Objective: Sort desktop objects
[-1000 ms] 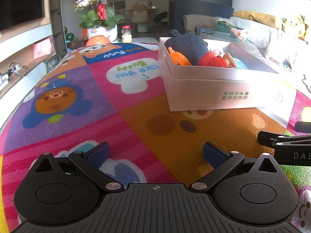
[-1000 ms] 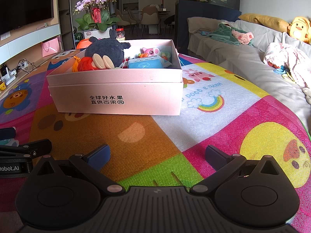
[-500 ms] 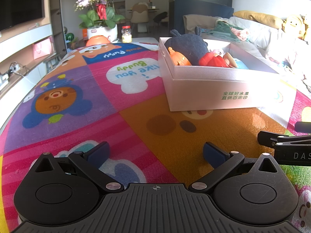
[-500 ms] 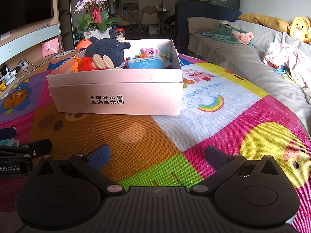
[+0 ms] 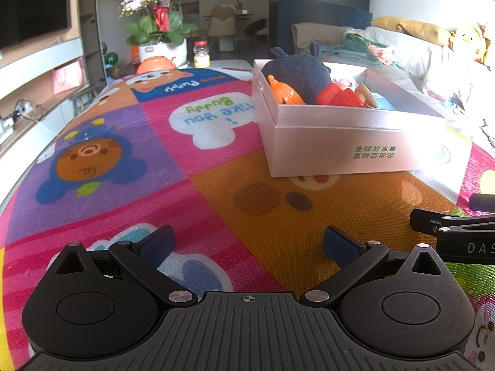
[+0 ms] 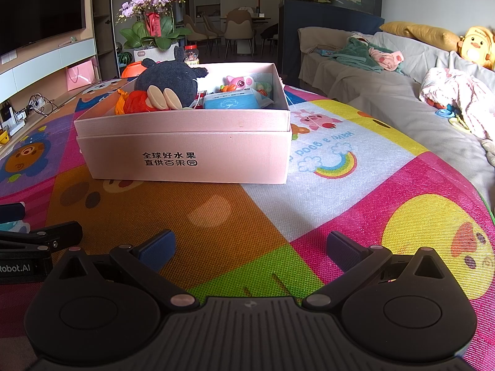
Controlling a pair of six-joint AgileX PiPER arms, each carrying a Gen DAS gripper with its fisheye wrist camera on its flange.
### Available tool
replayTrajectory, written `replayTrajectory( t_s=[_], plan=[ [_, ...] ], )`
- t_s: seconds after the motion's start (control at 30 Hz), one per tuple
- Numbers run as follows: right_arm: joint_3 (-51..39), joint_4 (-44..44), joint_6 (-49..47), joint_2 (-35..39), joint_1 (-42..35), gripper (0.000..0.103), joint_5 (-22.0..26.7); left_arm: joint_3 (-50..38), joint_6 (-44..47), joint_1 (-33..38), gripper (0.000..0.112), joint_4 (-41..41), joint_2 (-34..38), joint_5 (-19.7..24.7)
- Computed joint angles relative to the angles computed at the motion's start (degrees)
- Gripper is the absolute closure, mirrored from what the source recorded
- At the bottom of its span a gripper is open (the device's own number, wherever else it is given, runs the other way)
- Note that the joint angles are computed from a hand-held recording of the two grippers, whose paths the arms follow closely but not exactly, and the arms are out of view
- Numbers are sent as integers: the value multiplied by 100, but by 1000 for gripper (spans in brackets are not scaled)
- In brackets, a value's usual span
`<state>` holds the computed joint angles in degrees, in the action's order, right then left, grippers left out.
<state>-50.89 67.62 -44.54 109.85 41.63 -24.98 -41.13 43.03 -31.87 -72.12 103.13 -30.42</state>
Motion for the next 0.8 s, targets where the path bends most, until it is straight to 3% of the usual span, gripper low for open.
replayTrajectory(
  t_s=[0.8],
  plan=[
    [-15, 3, 3, 15, 4, 0, -5, 31, -118, 85, 9, 169, -14, 75]
  ],
)
